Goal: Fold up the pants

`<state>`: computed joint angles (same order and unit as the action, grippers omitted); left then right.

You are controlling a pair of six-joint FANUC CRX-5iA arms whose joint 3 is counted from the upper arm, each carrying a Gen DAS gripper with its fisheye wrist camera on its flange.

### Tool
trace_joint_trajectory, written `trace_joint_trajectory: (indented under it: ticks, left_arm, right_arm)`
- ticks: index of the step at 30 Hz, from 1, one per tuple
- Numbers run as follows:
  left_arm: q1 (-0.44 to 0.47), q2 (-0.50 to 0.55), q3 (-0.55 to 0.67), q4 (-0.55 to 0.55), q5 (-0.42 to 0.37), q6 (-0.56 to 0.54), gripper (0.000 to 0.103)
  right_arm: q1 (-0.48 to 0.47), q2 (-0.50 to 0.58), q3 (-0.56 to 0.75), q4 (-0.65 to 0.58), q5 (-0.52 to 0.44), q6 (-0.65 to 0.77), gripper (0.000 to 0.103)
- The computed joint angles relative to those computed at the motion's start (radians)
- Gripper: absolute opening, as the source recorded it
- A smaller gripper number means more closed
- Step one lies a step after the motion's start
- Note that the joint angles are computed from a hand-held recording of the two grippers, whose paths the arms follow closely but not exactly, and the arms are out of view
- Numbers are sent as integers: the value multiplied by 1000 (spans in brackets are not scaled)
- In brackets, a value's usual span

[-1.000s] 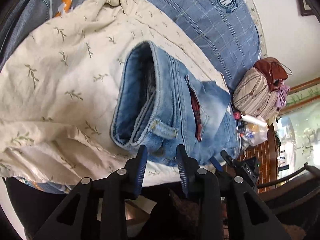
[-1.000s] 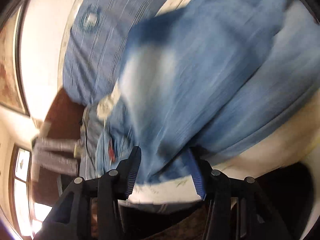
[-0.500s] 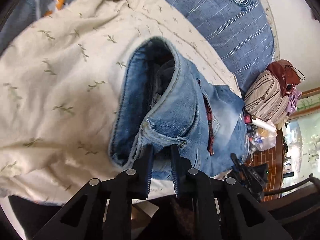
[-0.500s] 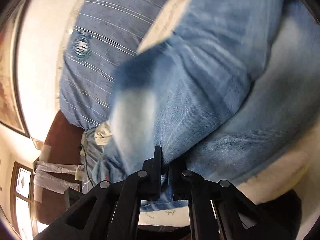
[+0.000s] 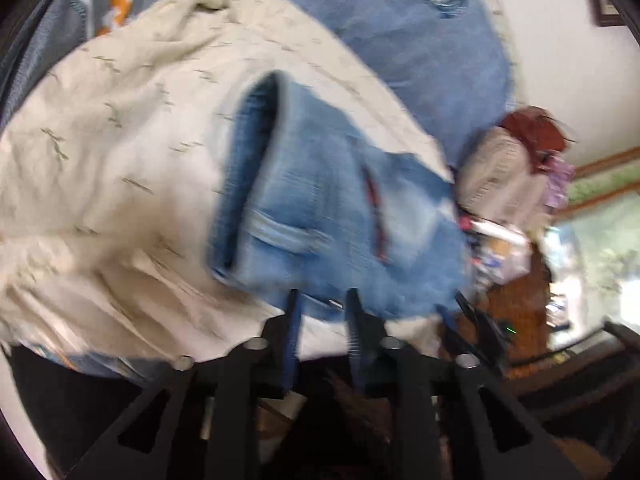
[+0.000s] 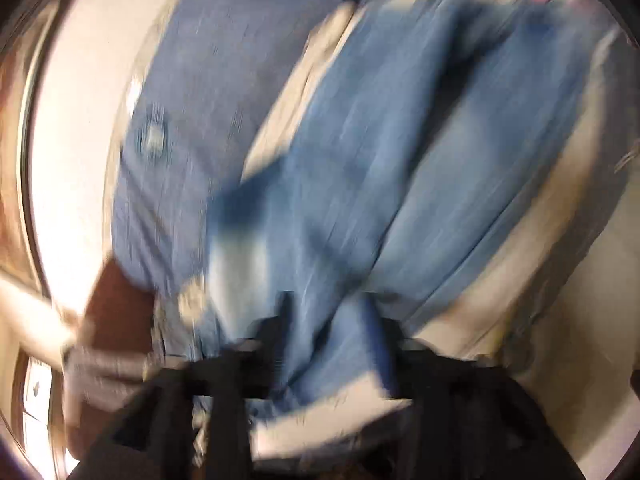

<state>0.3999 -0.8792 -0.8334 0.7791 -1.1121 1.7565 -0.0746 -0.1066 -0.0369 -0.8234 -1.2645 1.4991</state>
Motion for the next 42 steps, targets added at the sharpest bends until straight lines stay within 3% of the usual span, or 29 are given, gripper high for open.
trace_joint_trajectory:
  ticks: [2, 3, 8, 11, 12, 13, 15, 18, 21, 25, 30, 32, 36, 38, 40, 42]
  left_arm:
    - [-75, 1, 21, -38, 57, 37, 47]
    - [-113, 19, 38, -70, 84, 58, 48]
    - [-199, 144, 62, -80, 160, 107, 49]
    - [-242, 263, 139, -199, 185, 204, 47]
    - [-239, 302, 155, -205, 177, 221, 42]
    - [-236, 328, 167, -208, 170, 235, 15]
    - [-219, 350, 180, -198, 151, 249, 11]
    - [-227, 320, 201, -226, 140, 264, 11]
    - [-232, 284, 200, -237, 123, 254, 12]
    - [-208, 311, 155, -194, 83, 229, 13]
    - [-157, 303, 135, -132, 54, 131, 15]
    - [-139, 276, 148, -145, 18, 64, 12]
    - [-43, 168, 120, -43, -51, -149, 14]
    - [29, 134, 148, -75, -69, -172, 30]
    - [99, 136, 172, -109, -46, -144, 47]
    - [144, 182, 184, -105, -34, -128, 48]
  right_arm:
    - [-48, 10, 12, 14, 49, -30, 57]
    - [-64, 25, 26, 12, 58, -31, 57]
    - [-111, 117, 86, -39, 96, -27, 57]
    - [-104, 160, 105, -65, 146, -48, 57]
    - [-110, 188, 130, -66, 139, -54, 56]
    - [-107, 211, 153, -60, 131, -61, 42]
    - [-93, 221, 187, -40, 127, -64, 6]
    - [-145, 172, 188, -100, 123, 11, 4]
    - [-178, 105, 149, -64, 123, 38, 4]
    - [-105, 91, 66, 176, 160, -64, 7]
    - [-63, 61, 0, 257, 211, -145, 10]
    - [0, 17, -25, 392, 261, -222, 22]
    - [96, -86, -80, 567, 373, -320, 37]
    - [142, -87, -48, 561, 375, -266, 48]
    - [194, -36, 43, 465, 302, -132, 61]
    - [242, 34, 139, 356, 205, 5, 64]
